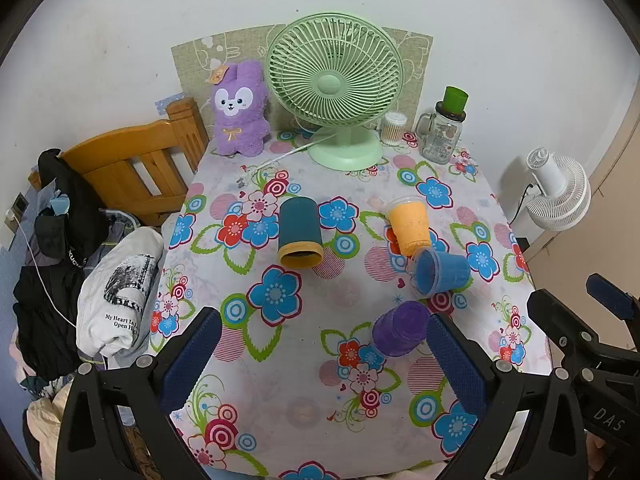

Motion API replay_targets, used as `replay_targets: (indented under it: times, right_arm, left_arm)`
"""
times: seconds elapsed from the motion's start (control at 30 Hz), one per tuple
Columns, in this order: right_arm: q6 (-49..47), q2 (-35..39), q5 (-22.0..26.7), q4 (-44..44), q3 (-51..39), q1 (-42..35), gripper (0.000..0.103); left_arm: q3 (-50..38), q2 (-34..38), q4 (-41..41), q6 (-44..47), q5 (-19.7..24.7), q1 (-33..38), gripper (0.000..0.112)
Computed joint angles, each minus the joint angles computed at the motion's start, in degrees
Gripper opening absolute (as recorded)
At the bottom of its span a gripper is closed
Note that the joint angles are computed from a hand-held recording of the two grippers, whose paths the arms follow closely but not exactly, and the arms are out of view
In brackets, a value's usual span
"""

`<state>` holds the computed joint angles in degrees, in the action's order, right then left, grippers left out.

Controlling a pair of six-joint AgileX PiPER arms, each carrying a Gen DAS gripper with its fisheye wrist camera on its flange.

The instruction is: Flip cup upside down

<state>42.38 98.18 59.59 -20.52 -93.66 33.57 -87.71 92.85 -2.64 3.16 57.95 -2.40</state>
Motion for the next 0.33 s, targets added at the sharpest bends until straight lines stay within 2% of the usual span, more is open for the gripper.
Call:
replay_targets:
  times: [0.33]
  right_arm:
    - [-0.45,2.18,0.4,1.21,-1.53,-0.41,0.099]
  left_arm:
    - [-1.93,2.13,-1.0,2.15,1.32,1.33,0.103]
